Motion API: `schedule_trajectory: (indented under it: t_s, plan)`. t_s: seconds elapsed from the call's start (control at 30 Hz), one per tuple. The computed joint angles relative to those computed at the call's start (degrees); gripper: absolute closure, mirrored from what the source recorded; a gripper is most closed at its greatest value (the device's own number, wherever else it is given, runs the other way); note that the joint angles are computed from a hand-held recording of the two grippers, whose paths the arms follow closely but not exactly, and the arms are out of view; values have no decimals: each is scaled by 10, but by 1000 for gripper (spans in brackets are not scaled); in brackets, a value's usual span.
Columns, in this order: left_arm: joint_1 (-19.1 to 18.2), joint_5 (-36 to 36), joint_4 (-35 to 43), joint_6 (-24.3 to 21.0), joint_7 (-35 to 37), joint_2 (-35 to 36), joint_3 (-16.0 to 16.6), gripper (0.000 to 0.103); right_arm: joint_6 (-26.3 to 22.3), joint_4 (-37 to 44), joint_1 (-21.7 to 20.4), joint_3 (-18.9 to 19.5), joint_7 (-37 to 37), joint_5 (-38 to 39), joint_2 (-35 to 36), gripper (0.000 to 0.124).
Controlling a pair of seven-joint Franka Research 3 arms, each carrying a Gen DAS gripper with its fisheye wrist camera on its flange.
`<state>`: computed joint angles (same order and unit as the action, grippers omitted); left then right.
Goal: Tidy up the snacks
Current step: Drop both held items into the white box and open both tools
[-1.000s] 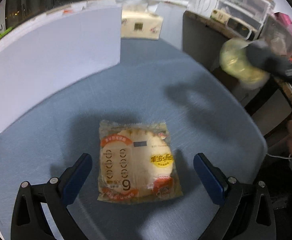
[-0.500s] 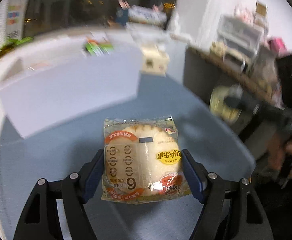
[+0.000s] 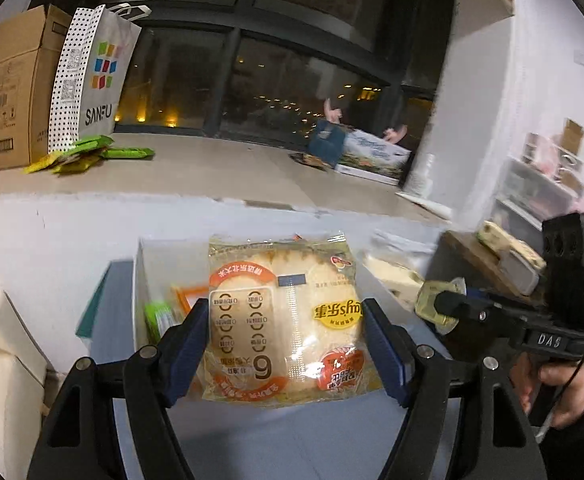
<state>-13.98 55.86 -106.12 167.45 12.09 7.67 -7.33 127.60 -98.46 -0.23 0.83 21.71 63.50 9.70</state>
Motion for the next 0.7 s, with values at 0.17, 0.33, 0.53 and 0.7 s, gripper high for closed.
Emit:
schedule_trajectory:
  t_s: [0.17,0.33,0.53,0.7]
  plan:
    - [9,-83,76,-23,110,72,6,25,38,160,31,15,134,-104,118,77]
    - [11,-171,109,-73,199,104,-1,1,57,251,43,27,211,-202,193,76]
    - [-7,-165,81,-93,168,81,20,0,89,242,17,58,227,-206,195,21]
    - [-36,-33,53,-105,43,44,45,0,142,182,20,57,209,-222,156,21]
